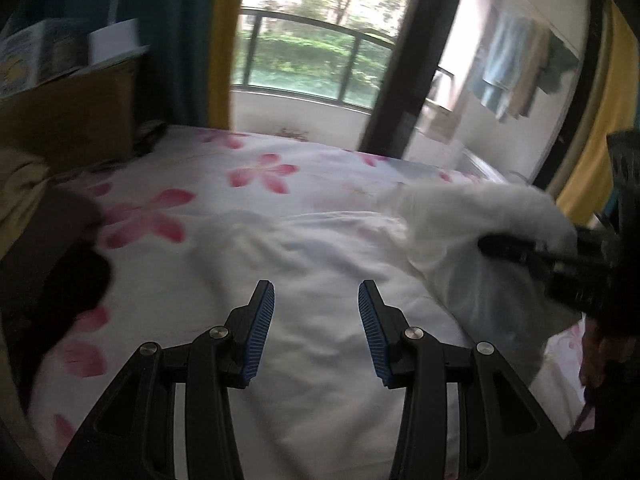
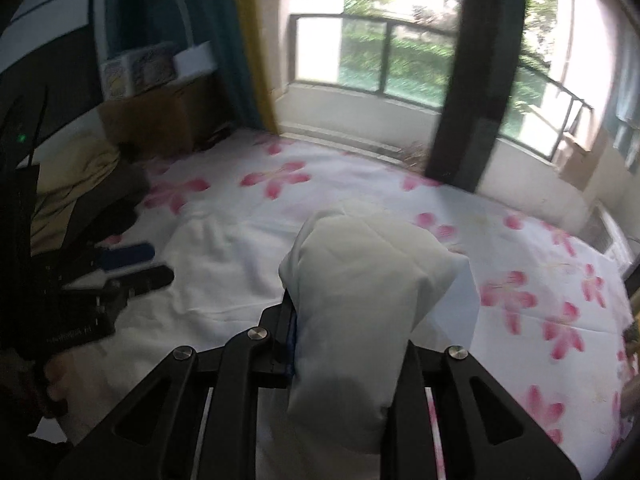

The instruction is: Fold large clothes

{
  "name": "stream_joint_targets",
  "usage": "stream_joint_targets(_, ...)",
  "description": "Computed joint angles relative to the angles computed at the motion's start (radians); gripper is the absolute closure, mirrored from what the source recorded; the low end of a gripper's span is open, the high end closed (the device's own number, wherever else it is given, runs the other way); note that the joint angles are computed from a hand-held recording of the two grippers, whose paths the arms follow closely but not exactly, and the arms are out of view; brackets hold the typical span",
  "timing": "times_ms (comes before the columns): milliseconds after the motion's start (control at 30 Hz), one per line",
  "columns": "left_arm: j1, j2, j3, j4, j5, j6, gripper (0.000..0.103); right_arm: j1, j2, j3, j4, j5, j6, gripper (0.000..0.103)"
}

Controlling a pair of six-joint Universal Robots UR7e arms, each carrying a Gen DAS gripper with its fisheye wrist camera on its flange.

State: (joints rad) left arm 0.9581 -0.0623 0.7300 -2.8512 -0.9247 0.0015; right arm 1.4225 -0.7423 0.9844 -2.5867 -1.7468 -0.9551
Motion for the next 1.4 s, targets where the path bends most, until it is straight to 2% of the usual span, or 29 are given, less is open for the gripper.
stream_joint_targets(100,0.012,-0.040,0.066,-0.035,0.013,-0.017,0.057,0.014,0.021,-0.001,0.043,-0.026,0.006,0.080)
stream_joint_targets(233,0.025,-0.086,0.136,-0.067,0.021,-0.036,0.057,0.026,0.041,-0.019,0.152,-0.021,0.028,0.068)
stream_joint_targets(267,0.028,-0.094,0.146,-0.069,0.023,-0.040,0.057,0.027,0.048,-0.032,0.203,-0.012,0.039,0.066)
stream_joint_targets(333,0.032,-0.104,0.162,-0.075,0.027,-0.047,0.057,0.028,0.062,-0.065,0.312,0.009,0.068,0.051)
stream_joint_targets(400,0.035,-0.116,0.179,-0.085,0.034,-0.052,0.058,0.025,0.077,-0.099,0.435,0.052,0.084,0.042)
stream_joint_targets(500,0.034,-0.135,0.208,-0.108,0.047,-0.061,0.057,0.029,0.084,-0.110,0.531,0.082,0.067,0.041)
stream_joint_targets(633,0.030,-0.149,0.228,-0.139,0.041,-0.060,0.056,0.031,0.052,-0.069,0.537,0.103,0.015,0.041)
stream_joint_targets(800,0.021,-0.133,0.199,-0.095,-0.013,-0.050,0.053,0.007,-0.002,-0.045,0.494,0.158,0.024,0.041)
stream_joint_targets(933,0.021,-0.083,0.100,0.090,-0.089,-0.060,0.053,-0.023,-0.049,-0.022,0.416,0.182,0.046,0.041)
stream_joint_targets(1067,0.024,-0.018,-0.016,0.297,-0.071,-0.115,0.053,-0.066,-0.091,0.003,0.317,0.158,0.085,0.041)
stream_joint_targets(1133,0.018,-0.008,-0.010,0.280,-0.044,-0.083,0.053,-0.090,-0.101,0.001,0.287,0.138,0.116,0.041)
stream_joint_targets(1167,0.015,-0.004,-0.014,0.293,-0.033,-0.066,0.059,-0.104,-0.102,-0.011,0.280,0.128,0.137,0.041)
stream_joint_targets(1200,0.009,-0.002,-0.017,0.307,-0.011,-0.051,0.081,-0.113,-0.104,-0.013,0.274,0.120,0.150,0.041)
stream_joint_targets(1233,0.006,-0.008,-0.004,0.293,-0.002,-0.049,0.091,-0.121,-0.103,-0.020,0.271,0.112,0.162,0.041)
stream_joint_targets(1300,0.004,-0.034,0.037,0.258,-0.011,-0.061,0.092,-0.139,-0.103,-0.029,0.273,0.102,0.188,0.041)
stream_joint_targets(1400,-0.016,-0.081,0.124,0.174,0.038,-0.070,0.093,-0.154,-0.101,-0.042,0.303,0.109,0.196,0.041)
